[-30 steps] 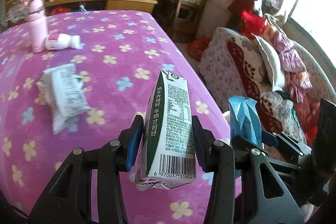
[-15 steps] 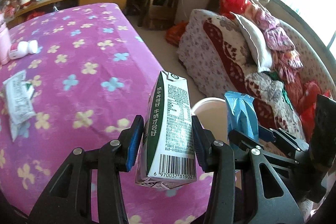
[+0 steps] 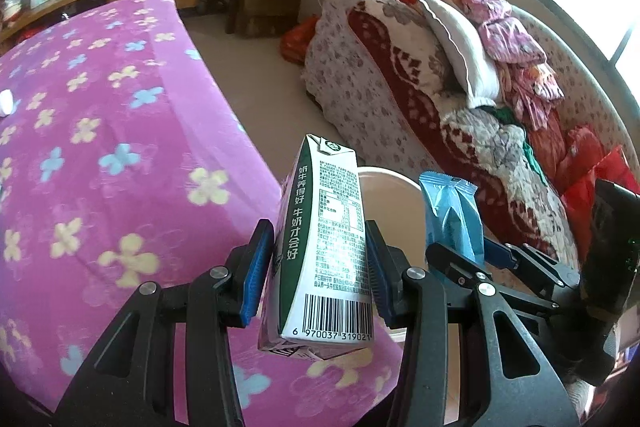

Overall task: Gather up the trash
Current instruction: 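Carry the milk carton and blue wipes pack over the white bucket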

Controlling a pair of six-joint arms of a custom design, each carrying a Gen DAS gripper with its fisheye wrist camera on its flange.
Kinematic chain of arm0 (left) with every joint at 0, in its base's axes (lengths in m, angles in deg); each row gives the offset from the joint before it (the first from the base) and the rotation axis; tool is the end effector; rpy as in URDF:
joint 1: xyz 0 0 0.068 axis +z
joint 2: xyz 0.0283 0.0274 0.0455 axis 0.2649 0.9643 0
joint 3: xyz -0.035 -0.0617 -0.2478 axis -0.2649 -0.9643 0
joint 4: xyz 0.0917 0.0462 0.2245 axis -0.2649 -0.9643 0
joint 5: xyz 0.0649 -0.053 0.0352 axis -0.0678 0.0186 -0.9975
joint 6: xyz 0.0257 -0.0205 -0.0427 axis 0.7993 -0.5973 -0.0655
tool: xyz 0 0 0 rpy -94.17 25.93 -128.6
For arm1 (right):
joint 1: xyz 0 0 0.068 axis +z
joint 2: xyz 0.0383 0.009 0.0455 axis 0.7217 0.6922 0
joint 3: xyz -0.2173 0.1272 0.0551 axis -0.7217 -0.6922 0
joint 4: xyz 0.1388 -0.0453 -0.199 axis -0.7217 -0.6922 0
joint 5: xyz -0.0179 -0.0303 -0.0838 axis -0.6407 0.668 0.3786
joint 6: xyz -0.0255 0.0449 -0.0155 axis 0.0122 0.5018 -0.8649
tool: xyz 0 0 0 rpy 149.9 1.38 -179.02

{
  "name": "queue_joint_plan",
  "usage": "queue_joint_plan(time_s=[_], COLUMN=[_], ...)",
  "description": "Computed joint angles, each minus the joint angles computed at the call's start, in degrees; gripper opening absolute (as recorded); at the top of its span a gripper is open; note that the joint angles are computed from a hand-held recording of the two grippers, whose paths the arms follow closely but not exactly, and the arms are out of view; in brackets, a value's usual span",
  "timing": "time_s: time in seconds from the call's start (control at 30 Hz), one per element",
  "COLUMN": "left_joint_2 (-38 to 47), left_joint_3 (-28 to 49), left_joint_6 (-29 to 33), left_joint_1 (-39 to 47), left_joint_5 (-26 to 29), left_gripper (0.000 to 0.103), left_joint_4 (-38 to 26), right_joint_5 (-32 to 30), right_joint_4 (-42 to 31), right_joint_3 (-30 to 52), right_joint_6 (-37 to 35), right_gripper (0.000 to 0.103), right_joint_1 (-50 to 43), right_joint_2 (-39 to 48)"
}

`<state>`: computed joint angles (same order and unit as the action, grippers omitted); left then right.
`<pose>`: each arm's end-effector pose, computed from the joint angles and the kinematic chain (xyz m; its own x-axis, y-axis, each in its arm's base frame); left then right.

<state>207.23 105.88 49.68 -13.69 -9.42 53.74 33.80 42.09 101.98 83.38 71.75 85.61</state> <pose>0.3650 -0.2111 0.1217 -0.7990 0.1948 -0.5689 0.4201 0.8577 -0.2964 0.2744 0.1223 0.1169 -0.7775 0.1957 -0.5977 0.1261 0.9796 0.1567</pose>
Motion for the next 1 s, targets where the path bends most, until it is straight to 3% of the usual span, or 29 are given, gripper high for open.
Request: queue_joint_plan(time_s=[1.0], left_joint_2=[10.7], left_joint_3=[12.9], left_joint_6=[-0.9], left_joint_1=[-5.5], left_joint_5=[-1.2], left_gripper=[0.043], left_joint_4=[-5.3], right_joint_5=[-4.6], right_joint_4=[6.2], right_joint_3=[-7.0], right_joint_6=[-1.1], right_gripper=[0.047], right_joint_1=[-10.0], right_joint_2=[1.3])
